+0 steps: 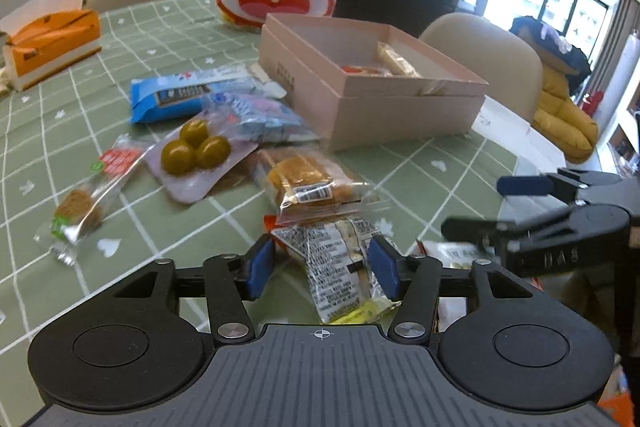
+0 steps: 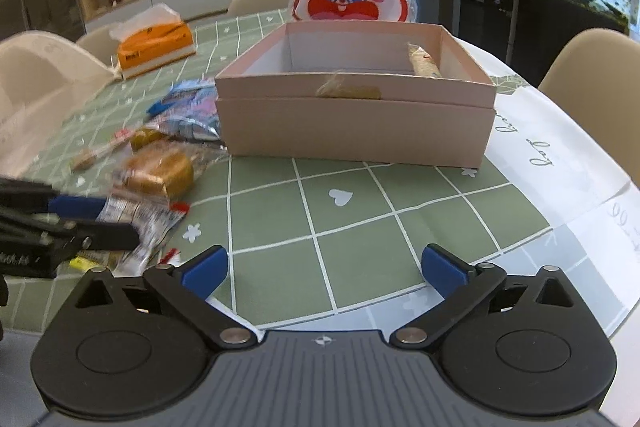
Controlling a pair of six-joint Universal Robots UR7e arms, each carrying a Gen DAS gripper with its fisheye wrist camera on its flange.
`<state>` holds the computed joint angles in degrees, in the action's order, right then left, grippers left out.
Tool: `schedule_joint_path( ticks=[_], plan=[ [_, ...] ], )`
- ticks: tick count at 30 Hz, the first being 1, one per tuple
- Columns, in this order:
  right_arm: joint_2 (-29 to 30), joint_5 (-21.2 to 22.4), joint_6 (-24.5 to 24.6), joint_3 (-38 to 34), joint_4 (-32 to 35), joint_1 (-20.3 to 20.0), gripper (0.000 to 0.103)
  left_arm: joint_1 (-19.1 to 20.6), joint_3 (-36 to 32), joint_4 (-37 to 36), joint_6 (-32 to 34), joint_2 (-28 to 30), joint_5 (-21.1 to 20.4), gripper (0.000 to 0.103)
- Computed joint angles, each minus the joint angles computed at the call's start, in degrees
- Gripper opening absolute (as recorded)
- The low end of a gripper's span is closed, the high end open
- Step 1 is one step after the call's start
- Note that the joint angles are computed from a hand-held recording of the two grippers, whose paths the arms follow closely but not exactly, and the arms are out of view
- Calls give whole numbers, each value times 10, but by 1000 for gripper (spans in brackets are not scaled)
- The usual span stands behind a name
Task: Organize snacks
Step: 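Lift the clear snack packet with the left tool while the right tool reaches for a round cake packet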
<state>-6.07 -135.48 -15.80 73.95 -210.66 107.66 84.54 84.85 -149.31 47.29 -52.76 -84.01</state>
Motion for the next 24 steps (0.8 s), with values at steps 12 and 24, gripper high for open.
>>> schedule_joint_path(
  ticks=[12,24],
  plan=[
    [-13,32,6,32,-16,-1,102,14,8,-4,16,-6,-45,45],
    [18,81,86,-84,123,22,100,62,-33,39,23,-38,-66,40]
  ],
)
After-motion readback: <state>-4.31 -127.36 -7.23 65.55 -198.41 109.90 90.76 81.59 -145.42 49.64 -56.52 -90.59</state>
